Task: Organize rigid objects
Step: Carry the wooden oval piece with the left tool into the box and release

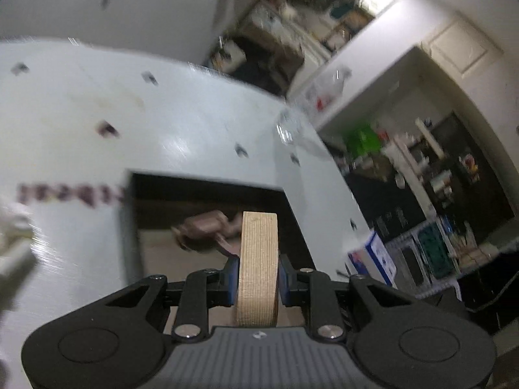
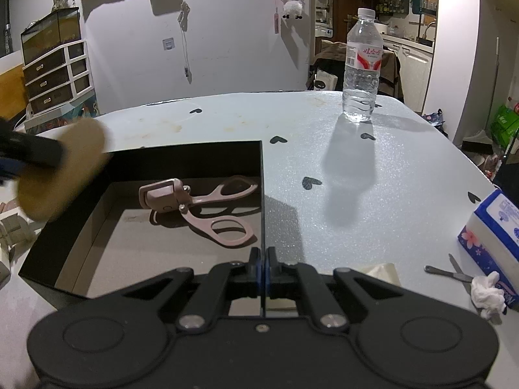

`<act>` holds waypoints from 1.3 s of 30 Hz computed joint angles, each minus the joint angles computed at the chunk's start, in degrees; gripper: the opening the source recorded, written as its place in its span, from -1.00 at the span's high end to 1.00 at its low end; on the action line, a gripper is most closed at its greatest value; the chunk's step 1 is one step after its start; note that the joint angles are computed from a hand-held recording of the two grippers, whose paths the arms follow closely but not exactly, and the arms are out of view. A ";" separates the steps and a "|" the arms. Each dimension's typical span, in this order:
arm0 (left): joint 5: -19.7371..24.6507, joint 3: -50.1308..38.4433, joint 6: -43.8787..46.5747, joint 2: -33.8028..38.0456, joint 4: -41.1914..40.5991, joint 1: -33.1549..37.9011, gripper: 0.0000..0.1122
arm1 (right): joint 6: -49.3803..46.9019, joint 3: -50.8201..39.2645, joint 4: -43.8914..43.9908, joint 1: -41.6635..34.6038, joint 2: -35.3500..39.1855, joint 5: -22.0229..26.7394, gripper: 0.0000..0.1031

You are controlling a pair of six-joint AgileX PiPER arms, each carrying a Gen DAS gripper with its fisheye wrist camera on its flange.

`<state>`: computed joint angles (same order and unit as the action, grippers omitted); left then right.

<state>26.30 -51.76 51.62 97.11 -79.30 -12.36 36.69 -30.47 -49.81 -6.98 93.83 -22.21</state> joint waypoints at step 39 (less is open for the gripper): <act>-0.90 -6.43 -9.06 9.00 0.74 -5.71 -0.17 | 2.54 -0.37 -2.11 -0.45 0.39 -0.51 0.94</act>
<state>25.40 -58.19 42.56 106.11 -78.56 -18.07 39.23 -30.84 -51.92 -7.42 94.22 -22.71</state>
